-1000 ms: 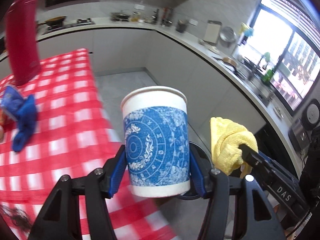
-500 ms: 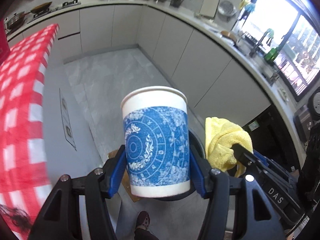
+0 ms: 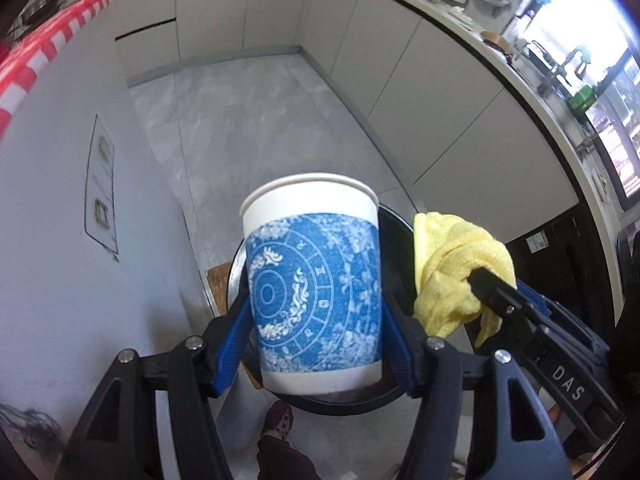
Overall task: Collect trash
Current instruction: 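Carry the cup and yellow cloth over the bucket and open both tools, then move both tools back over the table toward the sponge and blue towel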
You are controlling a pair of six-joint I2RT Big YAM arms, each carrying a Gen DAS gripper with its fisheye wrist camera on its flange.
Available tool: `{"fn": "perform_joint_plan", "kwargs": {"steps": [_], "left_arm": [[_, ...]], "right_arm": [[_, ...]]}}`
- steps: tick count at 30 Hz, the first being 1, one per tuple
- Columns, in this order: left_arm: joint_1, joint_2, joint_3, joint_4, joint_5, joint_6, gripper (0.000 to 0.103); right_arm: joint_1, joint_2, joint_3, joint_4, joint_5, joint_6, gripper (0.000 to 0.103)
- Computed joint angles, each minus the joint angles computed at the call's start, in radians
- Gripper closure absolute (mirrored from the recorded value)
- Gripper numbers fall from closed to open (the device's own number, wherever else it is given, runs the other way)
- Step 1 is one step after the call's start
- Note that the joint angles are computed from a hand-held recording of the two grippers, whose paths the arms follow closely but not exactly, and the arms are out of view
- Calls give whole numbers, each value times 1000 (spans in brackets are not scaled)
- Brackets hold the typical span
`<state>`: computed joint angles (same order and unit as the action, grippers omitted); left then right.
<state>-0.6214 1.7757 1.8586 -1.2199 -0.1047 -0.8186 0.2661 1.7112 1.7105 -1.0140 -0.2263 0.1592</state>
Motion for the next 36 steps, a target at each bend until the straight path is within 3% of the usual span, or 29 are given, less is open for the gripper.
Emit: {"fn": "perform_joint_plan", "kwargs": {"steps": [2, 5, 16, 28, 36], "left_arm": [[1, 11, 10, -6, 1, -17, 38], [5, 30, 34, -27, 19, -41, 32], [-2, 6, 56, -33, -52, -43, 28], [11, -112, 14, -8, -22, 4, 28], [23, -241, -68, -9, -17, 19, 28]], "right_arm": [[3, 8, 3, -2, 1, -7, 63], [2, 25, 15, -5, -2, -22, 49], [2, 0, 29, 11, 14, 13, 49], [37, -88, 18, -26, 63, 74, 49], [116, -158, 24, -34, 96, 122, 46]]}}
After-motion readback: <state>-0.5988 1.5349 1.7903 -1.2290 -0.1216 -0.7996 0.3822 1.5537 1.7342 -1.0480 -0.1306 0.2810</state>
